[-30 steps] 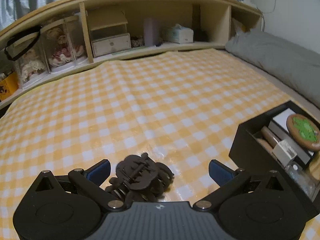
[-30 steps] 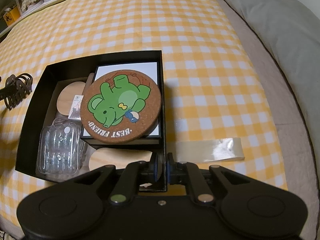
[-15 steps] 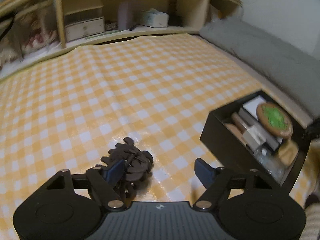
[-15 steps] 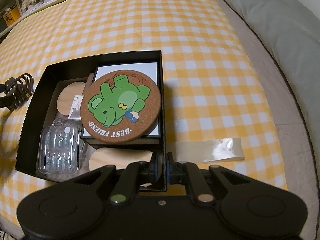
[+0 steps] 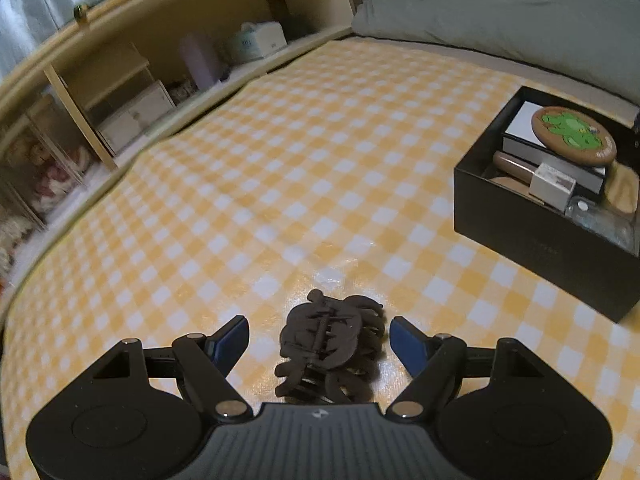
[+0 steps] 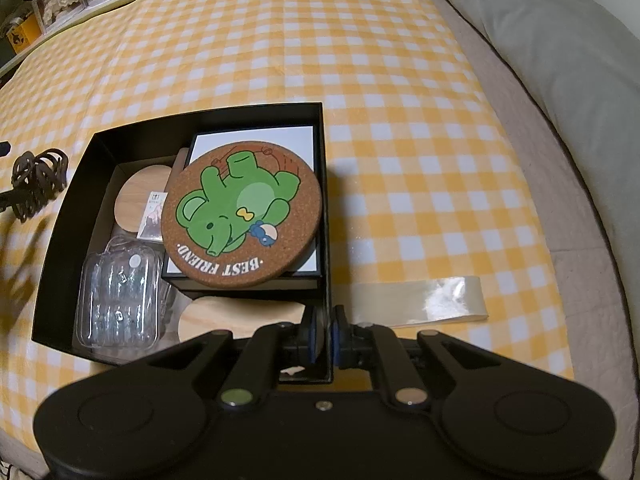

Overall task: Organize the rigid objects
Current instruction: 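Close the left tool on the black hair claw, then carry the hair claw with the left tool and lower it into the box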

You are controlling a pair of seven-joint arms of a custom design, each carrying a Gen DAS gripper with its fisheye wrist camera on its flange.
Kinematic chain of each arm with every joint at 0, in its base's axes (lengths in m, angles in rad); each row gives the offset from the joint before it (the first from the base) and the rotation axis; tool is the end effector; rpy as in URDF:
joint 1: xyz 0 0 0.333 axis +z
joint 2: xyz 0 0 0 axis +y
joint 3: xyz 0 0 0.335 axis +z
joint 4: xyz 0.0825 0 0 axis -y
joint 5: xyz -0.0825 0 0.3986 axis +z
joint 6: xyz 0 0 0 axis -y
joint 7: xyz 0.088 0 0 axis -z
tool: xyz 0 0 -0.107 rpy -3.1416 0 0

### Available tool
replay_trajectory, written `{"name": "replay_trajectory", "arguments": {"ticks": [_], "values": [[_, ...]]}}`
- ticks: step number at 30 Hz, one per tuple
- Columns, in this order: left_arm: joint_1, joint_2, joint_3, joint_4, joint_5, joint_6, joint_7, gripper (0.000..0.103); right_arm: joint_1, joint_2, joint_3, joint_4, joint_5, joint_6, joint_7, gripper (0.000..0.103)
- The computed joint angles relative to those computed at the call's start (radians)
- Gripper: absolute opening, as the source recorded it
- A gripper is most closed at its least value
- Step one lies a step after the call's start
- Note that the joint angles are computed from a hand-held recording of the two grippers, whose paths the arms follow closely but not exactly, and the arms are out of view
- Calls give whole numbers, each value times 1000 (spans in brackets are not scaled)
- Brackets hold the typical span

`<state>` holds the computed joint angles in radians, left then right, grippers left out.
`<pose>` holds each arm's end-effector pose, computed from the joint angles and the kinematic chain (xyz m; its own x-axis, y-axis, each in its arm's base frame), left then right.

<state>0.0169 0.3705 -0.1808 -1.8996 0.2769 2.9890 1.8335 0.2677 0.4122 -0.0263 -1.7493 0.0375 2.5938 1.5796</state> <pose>0.6807 -0.1192 0.4023 -0.4862 -0.8167 -0.3109 -0.5754 0.5669 -0.5895 0.6905 0.1715 0.3932 0.2130 -0.9767 -0.0243 -0.8894 -0.1835 -0.4187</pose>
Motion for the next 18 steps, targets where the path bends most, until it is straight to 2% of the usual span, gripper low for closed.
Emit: {"name": "replay_trajectory", "arguments": {"ticks": [2, 4, 6, 8, 10, 11, 12, 18], "values": [[59, 22, -73, 43, -55, -56, 91, 78, 0, -2, 1, 0, 1, -1, -2, 8], [87, 41, -110, 83, -114, -115, 153, 77, -1, -2, 1, 0, 3, 0, -2, 8], [80, 60, -106, 128, -146, -182, 182, 73, -3, -1, 3, 1, 8, 1, -5, 8], [51, 67, -74, 151, -140, -227, 187, 71, -4, 0, 3, 3, 11, 0, -6, 8], [29, 75, -52, 169, -130, -262, 193, 63, -4, 0, 3, 4, 13, 3, -8, 8], [38, 77, -65, 175, -155, -281, 215, 54, -4, 1, 2, 3, 12, 5, -8, 8], [45, 76, -75, 178, -181, -295, 230, 49, -2, 3, 2, 5, 11, 4, -7, 8], [4, 25, -34, 102, -205, -202, 120, 47, -1, 1, 1, 3, 12, 4, -4, 8]]}}
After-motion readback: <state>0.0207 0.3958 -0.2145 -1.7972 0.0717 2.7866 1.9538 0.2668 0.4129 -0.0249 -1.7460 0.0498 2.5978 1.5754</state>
